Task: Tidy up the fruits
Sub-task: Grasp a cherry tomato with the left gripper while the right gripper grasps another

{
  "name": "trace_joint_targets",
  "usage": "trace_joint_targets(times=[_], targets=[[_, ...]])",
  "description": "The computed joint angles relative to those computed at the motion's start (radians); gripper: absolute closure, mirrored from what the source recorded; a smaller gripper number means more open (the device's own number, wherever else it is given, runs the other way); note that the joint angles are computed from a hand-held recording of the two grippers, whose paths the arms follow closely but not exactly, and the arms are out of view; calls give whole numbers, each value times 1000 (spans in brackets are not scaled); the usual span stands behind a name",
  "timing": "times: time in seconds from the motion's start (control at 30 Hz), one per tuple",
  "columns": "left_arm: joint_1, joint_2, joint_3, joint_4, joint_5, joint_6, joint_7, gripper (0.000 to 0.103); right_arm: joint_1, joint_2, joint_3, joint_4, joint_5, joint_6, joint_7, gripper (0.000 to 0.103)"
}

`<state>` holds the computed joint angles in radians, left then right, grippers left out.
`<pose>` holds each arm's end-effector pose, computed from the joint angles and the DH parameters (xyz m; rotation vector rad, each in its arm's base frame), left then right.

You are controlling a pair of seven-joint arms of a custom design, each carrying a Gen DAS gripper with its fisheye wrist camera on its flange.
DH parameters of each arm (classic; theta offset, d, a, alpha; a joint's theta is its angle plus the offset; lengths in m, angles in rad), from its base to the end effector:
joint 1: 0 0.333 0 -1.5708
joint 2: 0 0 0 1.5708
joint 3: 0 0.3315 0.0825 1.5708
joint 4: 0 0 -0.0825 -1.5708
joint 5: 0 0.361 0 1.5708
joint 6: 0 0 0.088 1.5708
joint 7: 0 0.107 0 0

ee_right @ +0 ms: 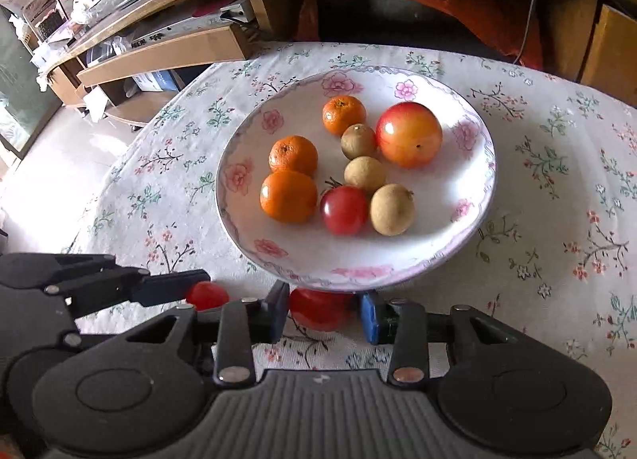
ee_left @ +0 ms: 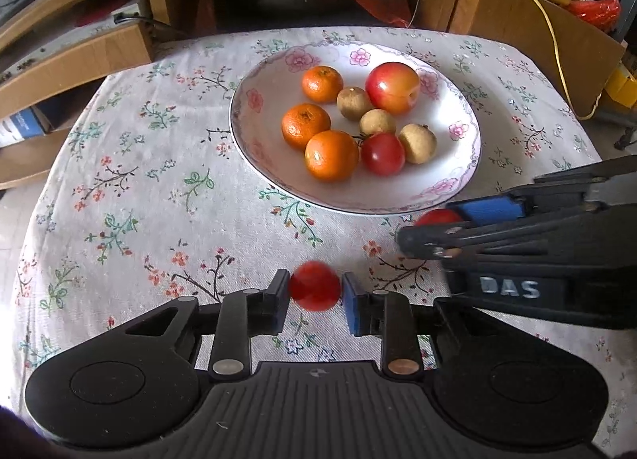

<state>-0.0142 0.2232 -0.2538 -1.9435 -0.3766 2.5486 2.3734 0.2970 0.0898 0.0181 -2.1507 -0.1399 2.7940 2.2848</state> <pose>0.6009 -0.1499 0.4403 -1.1143 2.6710 -0.6875 0.5466 0.1847 0.4513 -1.5713 2.0898 -0.3034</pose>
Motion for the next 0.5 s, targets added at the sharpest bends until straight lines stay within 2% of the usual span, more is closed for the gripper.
trace_joint_targets(times=[0.13,0.33,0.5], targets=[[9,-14,0,-5,-25,-21,8,68,-2,-42,-1,-30,-52,-29,31,65],[9,-27,8,0,-65,-37,13,65,-27,-142,39,-90,-110,-89,50,65],[-15,-5,17,10,-4,-30,-43,65,-53,-220,79,-124,-112,-125,42,65]])
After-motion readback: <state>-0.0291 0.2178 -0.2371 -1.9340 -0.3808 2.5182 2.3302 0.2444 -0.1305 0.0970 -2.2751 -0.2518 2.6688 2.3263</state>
